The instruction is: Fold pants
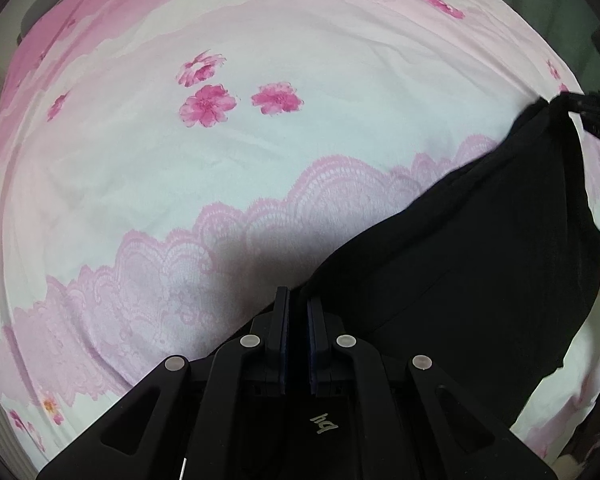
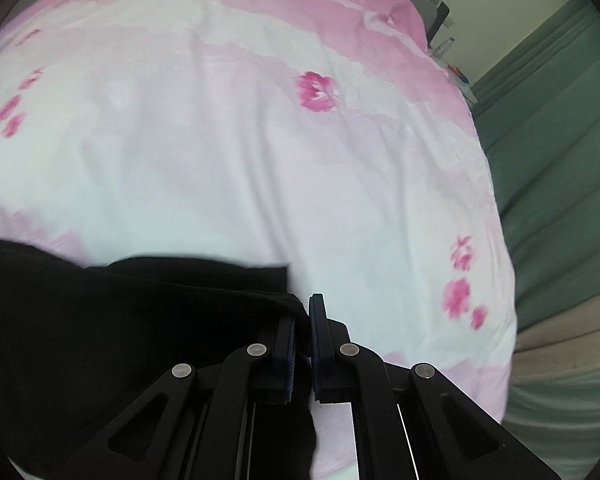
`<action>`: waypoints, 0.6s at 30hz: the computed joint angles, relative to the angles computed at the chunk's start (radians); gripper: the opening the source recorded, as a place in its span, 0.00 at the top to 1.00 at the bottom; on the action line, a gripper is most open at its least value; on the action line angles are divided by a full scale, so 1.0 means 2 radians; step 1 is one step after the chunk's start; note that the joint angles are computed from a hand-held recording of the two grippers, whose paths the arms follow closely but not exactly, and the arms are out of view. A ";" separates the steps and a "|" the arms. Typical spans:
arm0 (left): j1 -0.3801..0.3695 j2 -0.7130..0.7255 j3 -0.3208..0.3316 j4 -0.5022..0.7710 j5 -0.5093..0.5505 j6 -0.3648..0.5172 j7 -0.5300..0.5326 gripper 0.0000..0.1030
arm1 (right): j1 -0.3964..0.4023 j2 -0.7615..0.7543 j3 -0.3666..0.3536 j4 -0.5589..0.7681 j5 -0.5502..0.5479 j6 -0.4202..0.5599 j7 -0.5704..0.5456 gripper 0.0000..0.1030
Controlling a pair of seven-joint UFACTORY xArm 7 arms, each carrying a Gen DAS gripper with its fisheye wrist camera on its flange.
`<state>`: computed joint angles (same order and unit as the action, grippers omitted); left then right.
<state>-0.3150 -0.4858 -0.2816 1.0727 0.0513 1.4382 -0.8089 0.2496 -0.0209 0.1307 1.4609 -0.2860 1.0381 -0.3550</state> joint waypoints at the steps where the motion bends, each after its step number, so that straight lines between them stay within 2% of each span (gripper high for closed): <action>1: 0.002 0.003 0.000 0.003 0.001 0.003 -0.005 0.90 | 0.002 0.007 0.002 0.006 -0.013 0.004 0.004 0.95; 3: 0.004 0.006 -0.002 0.010 0.004 0.014 -0.011 0.80 | 0.007 0.003 0.006 -0.005 -0.035 -0.009 0.015 0.93; 4: 0.004 0.006 -0.003 0.013 0.007 0.019 -0.014 0.76 | 0.008 -0.007 0.006 -0.019 -0.042 -0.020 0.012 0.80; 6: 0.007 -0.004 -0.010 0.022 0.019 0.033 -0.027 0.52 | 0.008 -0.034 0.010 -0.045 -0.074 -0.038 0.041 0.27; 8: 0.011 -0.029 -0.022 0.031 0.042 0.043 -0.047 0.33 | 0.003 -0.037 0.010 -0.041 -0.083 -0.044 0.052 0.24; 11: 0.019 -0.078 -0.039 0.047 0.061 0.073 -0.070 0.31 | -0.004 -0.064 0.015 -0.040 -0.107 -0.019 0.072 0.24; 13: 0.023 -0.122 -0.047 0.044 0.055 0.097 -0.084 0.30 | -0.012 -0.092 0.019 -0.047 -0.072 -0.018 0.066 0.23; 14: 0.024 -0.146 -0.052 0.041 0.048 0.108 -0.092 0.30 | 0.001 -0.116 0.007 -0.052 -0.028 -0.006 0.044 0.23; 18: 0.022 -0.242 -0.061 0.011 0.005 0.145 -0.104 0.30 | 0.022 -0.196 0.014 -0.103 0.058 0.005 -0.004 0.23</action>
<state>-0.2720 -0.9706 -0.4039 1.0949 0.0609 1.7290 -1.0161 0.2944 -0.4139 0.1588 1.2556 -0.1698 1.0488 -0.3632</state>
